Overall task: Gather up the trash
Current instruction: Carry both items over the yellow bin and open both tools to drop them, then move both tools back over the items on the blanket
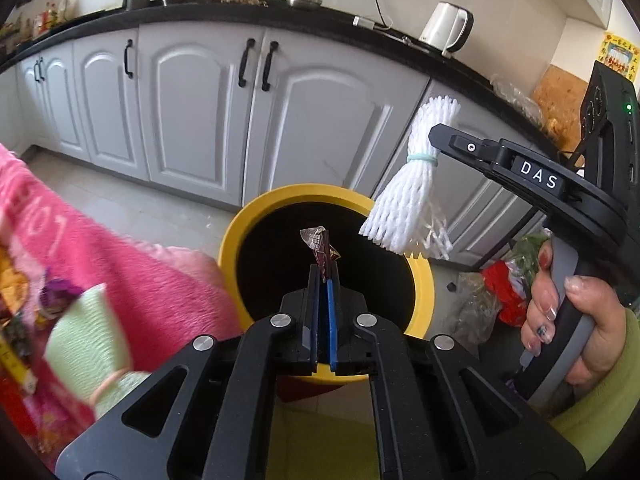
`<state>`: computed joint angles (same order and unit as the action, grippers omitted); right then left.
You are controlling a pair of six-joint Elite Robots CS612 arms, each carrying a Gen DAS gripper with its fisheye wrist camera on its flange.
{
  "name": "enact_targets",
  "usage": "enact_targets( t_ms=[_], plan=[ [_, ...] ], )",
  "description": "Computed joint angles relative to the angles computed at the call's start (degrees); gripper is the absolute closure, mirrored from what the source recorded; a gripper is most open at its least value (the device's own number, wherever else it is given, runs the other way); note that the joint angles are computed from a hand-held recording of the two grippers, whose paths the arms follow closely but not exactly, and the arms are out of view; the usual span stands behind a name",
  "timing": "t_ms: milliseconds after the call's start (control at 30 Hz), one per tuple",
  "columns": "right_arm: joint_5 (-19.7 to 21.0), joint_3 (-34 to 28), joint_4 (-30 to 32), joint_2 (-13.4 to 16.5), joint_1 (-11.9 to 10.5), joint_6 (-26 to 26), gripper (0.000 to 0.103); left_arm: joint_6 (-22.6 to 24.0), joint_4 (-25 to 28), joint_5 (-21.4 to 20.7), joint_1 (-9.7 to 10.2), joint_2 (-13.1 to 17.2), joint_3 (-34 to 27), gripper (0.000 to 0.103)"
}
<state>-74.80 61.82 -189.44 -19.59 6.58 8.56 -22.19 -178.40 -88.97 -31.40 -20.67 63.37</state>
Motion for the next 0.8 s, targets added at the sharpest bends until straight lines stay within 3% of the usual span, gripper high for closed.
enact_targets(
  t_ms=[67, 133, 367, 433, 500, 633, 800],
  plan=[
    [0.31, -0.86, 1.14, 0.58, -0.33, 1.34, 0.081, -0.07, 1.81, 0.88, -0.16, 0.76, -1.46, 0.1],
    [0.86, -1.14, 0.77, 0.92, -0.64, 2.98, 0.065, -0.41, 2.81, 1.11, -0.13, 1.23, -2.24, 0.086],
    [1.56, -0.3, 0.6, 0.71, -1.02, 4.43, 0.064, -2.85, 2.03, 3.0, 0.03, 0.68, -0.53, 0.055],
    [2.24, 0.13, 0.27, 0.52, -1.02, 4.35, 0.062, -3.67, 0.71, 4.08, 0.1, -0.05, 1.04, 0.05],
    [2.26, 0.48, -0.01, 0.28, -0.86, 4.07, 0.059, -4.71, -0.64, 5.62, 0.11, -0.97, 2.84, 0.036],
    [3.17, 1.65, -1.31, -0.46, -0.53, 3.42, 0.053, -6.16, -4.92, 9.0, 0.32, -3.04, 6.79, 0.02],
    [4.77, 3.28, -2.96, -1.59, 0.13, 1.49, 0.047, -7.02, -10.03, 13.88, 0.27, -5.79, 11.84, 0.012]
  ],
)
